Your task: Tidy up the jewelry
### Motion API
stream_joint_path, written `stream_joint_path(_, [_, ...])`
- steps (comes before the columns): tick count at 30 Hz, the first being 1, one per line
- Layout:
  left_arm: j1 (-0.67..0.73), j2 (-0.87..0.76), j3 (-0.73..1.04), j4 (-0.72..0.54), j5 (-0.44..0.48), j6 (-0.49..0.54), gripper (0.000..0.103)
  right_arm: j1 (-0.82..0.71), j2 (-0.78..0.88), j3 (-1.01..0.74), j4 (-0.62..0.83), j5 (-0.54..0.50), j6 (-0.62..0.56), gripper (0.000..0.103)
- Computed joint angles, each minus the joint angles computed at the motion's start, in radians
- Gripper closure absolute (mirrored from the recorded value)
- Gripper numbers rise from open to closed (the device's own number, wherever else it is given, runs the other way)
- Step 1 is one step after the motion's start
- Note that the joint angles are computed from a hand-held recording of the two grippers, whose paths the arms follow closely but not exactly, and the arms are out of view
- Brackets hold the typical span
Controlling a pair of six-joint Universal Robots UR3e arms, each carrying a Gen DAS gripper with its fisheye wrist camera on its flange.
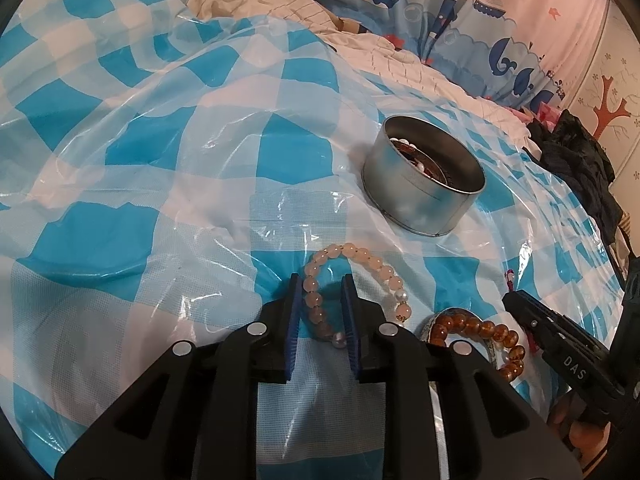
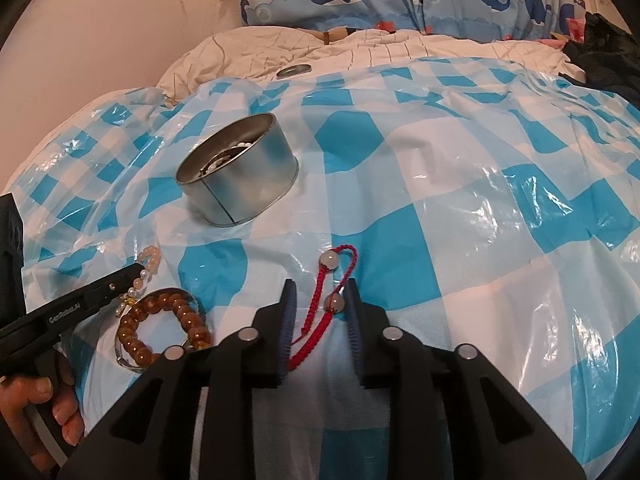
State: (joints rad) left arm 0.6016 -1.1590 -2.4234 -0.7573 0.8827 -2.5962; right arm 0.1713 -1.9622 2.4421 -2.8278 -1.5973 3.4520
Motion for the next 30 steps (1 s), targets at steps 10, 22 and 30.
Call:
stream_joint_path(10, [-0.001, -0.005, 0.0, 0.007, 0.0, 0.008, 0.081, 0.064, 0.062, -0.04, -0.02, -0.034, -0.032, 0.045])
stream_joint_path(22, [-0.001, 0.005, -0.005, 0.004, 0.001, 0.008, 0.08, 0.066, 0.045, -0.027, -0.026, -0.051, -0.024, 0.077])
stream_joint_path(30, [-0.003, 0.002, -0.004, 0.008, 0.004, 0.008, 0.079, -0.005, -0.011, 0.017, -0.029, 0.051, -0.039, 0.08])
